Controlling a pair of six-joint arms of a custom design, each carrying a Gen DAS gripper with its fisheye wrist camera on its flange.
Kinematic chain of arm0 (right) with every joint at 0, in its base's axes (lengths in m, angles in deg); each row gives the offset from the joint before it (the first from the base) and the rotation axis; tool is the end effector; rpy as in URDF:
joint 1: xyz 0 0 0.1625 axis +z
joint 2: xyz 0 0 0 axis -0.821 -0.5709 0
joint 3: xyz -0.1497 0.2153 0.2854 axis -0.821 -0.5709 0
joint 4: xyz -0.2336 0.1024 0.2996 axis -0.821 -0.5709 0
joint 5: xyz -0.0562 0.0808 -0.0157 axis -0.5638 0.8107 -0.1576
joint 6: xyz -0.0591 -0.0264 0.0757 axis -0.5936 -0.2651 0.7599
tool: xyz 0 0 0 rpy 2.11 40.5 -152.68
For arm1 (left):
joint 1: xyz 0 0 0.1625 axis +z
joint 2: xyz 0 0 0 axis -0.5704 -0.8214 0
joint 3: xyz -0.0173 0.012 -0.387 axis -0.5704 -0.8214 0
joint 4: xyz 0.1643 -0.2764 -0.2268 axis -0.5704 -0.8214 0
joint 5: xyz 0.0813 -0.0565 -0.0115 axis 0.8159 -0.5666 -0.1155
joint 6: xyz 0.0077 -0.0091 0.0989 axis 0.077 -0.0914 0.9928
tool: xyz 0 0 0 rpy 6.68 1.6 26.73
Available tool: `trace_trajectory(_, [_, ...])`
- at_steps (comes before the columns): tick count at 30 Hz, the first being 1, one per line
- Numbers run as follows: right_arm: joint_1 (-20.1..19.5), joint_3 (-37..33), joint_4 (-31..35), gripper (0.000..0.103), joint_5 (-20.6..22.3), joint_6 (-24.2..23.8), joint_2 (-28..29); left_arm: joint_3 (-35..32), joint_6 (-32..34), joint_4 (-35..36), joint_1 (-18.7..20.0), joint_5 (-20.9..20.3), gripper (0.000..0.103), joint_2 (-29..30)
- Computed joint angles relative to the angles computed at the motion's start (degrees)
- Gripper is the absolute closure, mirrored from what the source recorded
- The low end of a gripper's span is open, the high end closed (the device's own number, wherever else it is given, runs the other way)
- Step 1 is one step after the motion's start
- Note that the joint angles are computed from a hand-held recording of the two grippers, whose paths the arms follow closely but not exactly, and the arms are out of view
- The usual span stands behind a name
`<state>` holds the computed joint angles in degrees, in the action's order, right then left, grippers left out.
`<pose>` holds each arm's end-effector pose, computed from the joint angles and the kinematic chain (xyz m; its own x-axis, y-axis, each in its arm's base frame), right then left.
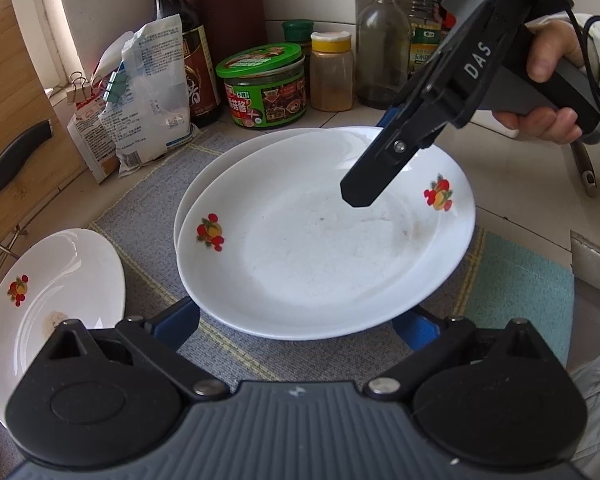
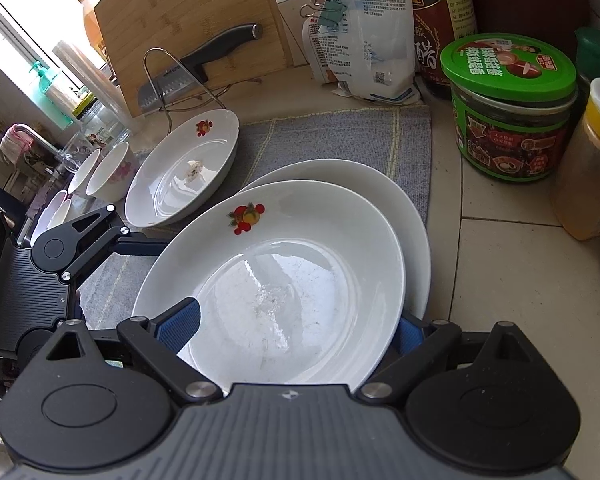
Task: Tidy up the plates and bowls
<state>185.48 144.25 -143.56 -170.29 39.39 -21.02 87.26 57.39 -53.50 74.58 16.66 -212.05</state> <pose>0.3150 -0.2422 0.1118 -0.9362 -0.0803 0.3422 -0.2230 0.8883 -0.4015 -0.0769 -0.2786 0.2828 -0.1799 0.9311 -0.3173 0.9737 0.2144 0.0773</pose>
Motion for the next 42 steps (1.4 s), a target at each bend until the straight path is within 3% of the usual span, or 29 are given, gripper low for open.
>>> trace_trajectory(13, [2.2,-1.3,3.7,0.004,-2.7,3.0,-0.1,-0.4,0.1,-0.3,0.6,-1.4,0.001,0.0])
trace_trajectory(34, [5.6,-4.8,16.0,0.001,-7.6,7.5,0.0,-0.1,-0.4,0.0,-1.4,-2.4,0.001,-1.9])
trace_trajectory(42, [7.9,-5.2,17.2,0.0,-10.6,8.1,0.2,-0.4,-2.0,1.4,-2.4,-2.2,0.001,-3.8])
